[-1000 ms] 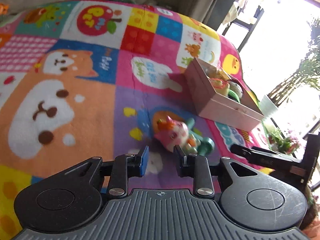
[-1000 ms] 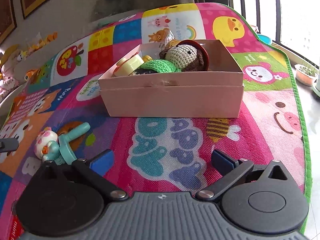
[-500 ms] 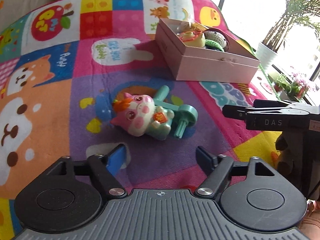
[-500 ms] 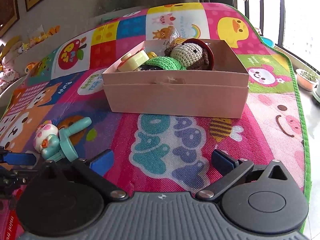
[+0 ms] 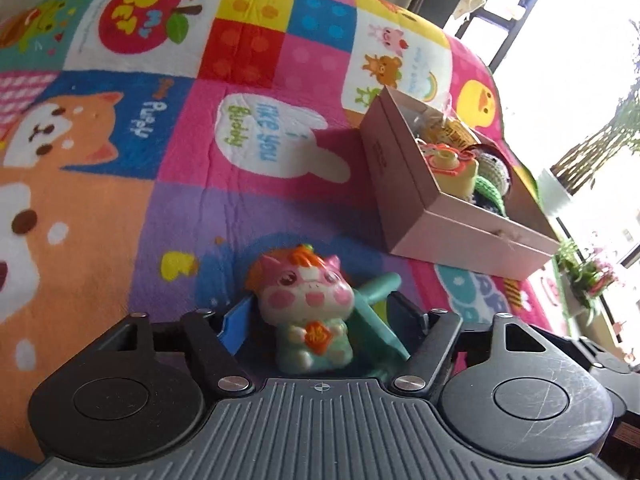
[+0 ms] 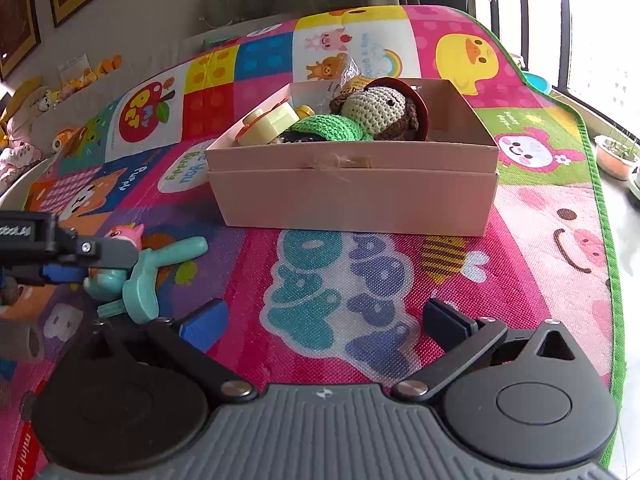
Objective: Organize objects
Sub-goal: 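Grasp the pink pig figurine with the left gripper, then grasp the teal plastic toy with the right gripper while the left holds the pig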
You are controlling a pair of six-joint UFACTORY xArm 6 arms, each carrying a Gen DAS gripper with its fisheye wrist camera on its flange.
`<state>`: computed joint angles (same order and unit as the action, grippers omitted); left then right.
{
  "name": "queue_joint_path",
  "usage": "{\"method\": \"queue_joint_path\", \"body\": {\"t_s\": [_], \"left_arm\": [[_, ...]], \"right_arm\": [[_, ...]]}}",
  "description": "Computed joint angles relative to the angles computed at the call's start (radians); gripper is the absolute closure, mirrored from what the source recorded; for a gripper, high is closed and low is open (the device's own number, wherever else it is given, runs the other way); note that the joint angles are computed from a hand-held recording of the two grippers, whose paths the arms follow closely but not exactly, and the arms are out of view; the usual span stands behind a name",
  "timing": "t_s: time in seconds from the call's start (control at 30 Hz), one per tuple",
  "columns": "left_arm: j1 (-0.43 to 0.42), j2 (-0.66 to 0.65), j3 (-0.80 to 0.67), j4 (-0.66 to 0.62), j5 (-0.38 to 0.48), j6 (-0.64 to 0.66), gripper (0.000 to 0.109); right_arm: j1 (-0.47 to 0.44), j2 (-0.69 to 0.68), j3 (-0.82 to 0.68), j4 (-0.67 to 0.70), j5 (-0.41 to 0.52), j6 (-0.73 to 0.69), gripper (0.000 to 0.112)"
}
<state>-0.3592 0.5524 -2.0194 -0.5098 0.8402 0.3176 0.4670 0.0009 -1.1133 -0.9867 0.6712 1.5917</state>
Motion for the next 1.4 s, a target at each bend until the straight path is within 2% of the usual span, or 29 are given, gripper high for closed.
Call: {"method": "queue_joint_path", "body": {"t_s": [0.07, 0.13, 0.27, 0.37, 0.43, 0.53, 0.6, 0.67, 0.77, 0.83, 0.93, 0.97, 1.0, 1.03, 1.1, 1.17, 1.33, 1.4], "left_arm": [[-0.002, -0.002, 0.011, 0.028, -0.036, 0.020, 0.045], [0.012, -0.012, 0.026, 0.000, -0.033, 0.052, 0.055], [0.039, -0.102, 0.164, -0.050, -0.071, 0.154, 0.056], [0.056, -0.195, 0.287, -0.067, -0.080, 0.269, 0.056], [0.065, -0.239, 0.347, -0.087, -0.084, 0.329, 0.056], [0.066, -0.262, 0.389, -0.106, -0.103, 0.356, 0.055], [0.061, -0.263, 0.399, -0.113, -0.125, 0.357, 0.055], [0.056, -0.267, 0.412, -0.121, -0.148, 0.372, 0.055], [0.054, -0.275, 0.437, -0.157, -0.179, 0.406, 0.055], [0.051, -0.281, 0.457, -0.188, -0.207, 0.420, 0.055], [0.046, -0.283, 0.472, -0.225, -0.239, 0.431, 0.055], [0.044, -0.283, 0.476, -0.232, -0.247, 0.435, 0.055], [0.041, -0.285, 0.482, -0.238, -0.257, 0.441, 0.055], [0.039, -0.287, 0.487, -0.243, -0.265, 0.448, 0.055], [0.038, -0.291, 0.496, -0.258, -0.275, 0.464, 0.055], [0.041, -0.295, 0.503, -0.277, -0.275, 0.482, 0.055], [0.044, -0.300, 0.507, -0.283, -0.265, 0.467, 0.055], [0.045, -0.303, 0.509, -0.284, -0.261, 0.472, 0.055]], "right_arm": [[0.013, 0.025, -0.034, 0.034, 0.043, -0.061, 0.009], [0.020, 0.047, -0.063, 0.071, 0.076, -0.137, 0.009], [0.022, 0.056, -0.077, 0.087, 0.085, -0.175, 0.009], [0.005, 0.044, -0.056, 0.102, 0.004, -0.229, 0.009], [-0.010, 0.031, -0.036, 0.082, -0.086, -0.199, 0.009], [-0.023, 0.056, -0.063, 0.094, -0.219, -0.216, 0.009], [-0.010, 0.105, -0.124, 0.115, -0.230, -0.262, 0.009], [0.013, 0.170, -0.205, 0.145, -0.176, -0.329, 0.009], [0.041, 0.221, -0.280, 0.152, -0.043, -0.402, 0.009], [0.062, 0.206, -0.274, 0.082, 0.055, -0.383, 0.009], [0.124, 0.198, -0.276, -0.080, 0.309, -0.330, 0.009], [0.131, 0.187, -0.265, -0.099, 0.346, -0.320, 0.009], [0.129, 0.166, -0.250, -0.086, 0.341, -0.304, 0.009], [0.116, 0.140, -0.228, -0.061, 0.294, -0.286, 0.009], [0.069, 0.090, -0.179, 0.017, 0.120, -0.268, 0.009], [0.044, 0.102, -0.189, 0.073, 0.020, -0.267, 0.010], [0.026, 0.243, -0.343, 0.186, 0.007, -0.333, 0.010], [0.024, 0.290, -0.398, 0.236, 0.025, -0.381, 0.013]]}}
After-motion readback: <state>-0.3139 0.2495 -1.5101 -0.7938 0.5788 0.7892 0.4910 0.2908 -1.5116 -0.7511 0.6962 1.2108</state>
